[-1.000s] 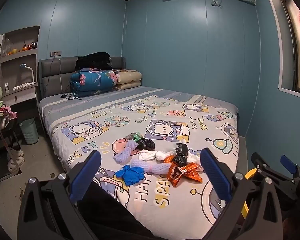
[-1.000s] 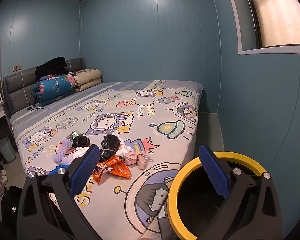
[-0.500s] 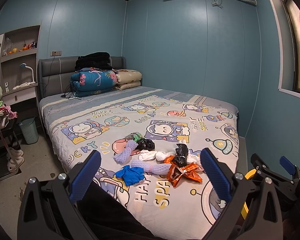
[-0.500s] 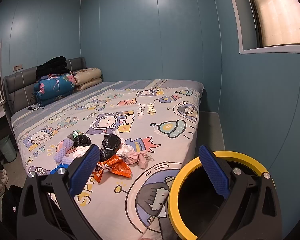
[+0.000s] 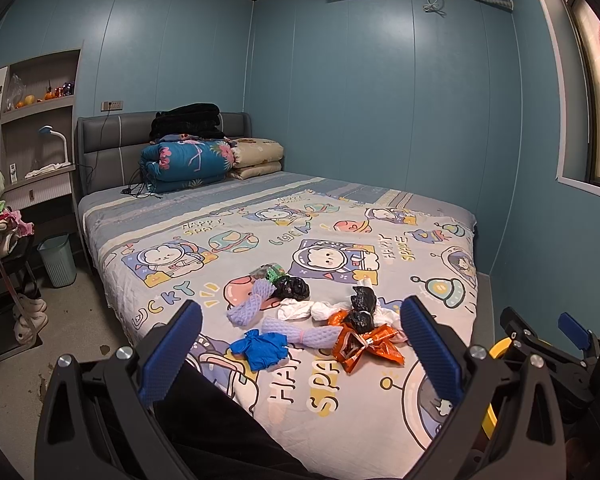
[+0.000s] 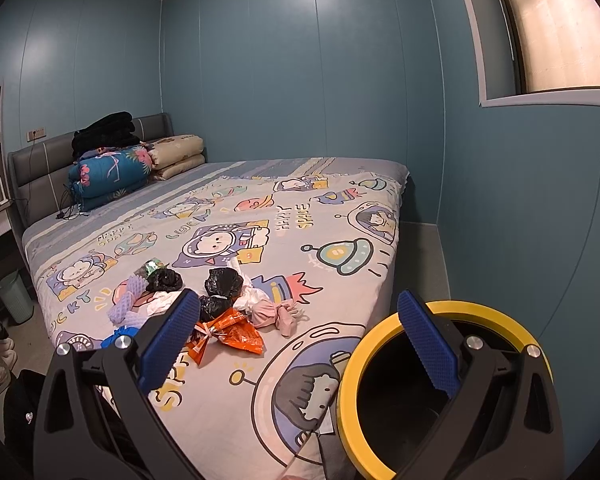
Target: Collect trash
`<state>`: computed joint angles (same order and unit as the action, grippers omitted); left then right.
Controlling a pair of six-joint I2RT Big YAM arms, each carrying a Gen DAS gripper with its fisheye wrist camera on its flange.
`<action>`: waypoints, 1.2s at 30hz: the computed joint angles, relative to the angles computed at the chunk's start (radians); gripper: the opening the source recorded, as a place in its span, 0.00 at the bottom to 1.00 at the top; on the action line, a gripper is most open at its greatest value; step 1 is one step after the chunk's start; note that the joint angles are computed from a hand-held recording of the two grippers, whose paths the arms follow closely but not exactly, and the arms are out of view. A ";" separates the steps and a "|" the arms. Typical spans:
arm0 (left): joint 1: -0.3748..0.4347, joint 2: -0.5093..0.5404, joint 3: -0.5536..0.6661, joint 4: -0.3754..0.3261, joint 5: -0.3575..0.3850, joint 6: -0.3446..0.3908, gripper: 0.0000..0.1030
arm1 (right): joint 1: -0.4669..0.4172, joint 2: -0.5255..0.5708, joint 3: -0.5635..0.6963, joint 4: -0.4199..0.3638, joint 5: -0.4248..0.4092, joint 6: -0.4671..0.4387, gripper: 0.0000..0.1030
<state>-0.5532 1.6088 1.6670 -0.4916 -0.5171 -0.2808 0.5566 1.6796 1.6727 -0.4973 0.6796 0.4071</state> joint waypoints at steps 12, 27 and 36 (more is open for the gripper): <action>0.000 0.000 -0.001 0.000 0.000 -0.001 0.93 | -0.001 0.002 0.003 -0.004 -0.002 0.004 0.92; -0.003 0.003 0.006 -0.005 -0.002 -0.004 0.93 | 0.000 0.006 0.005 -0.006 -0.005 0.003 0.92; 0.001 0.001 -0.004 0.002 0.003 -0.005 0.93 | 0.001 0.007 0.006 -0.007 -0.005 0.003 0.92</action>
<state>-0.5518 1.6094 1.6626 -0.4892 -0.5138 -0.2853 0.5572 1.6870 1.6792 -0.5038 0.6747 0.4105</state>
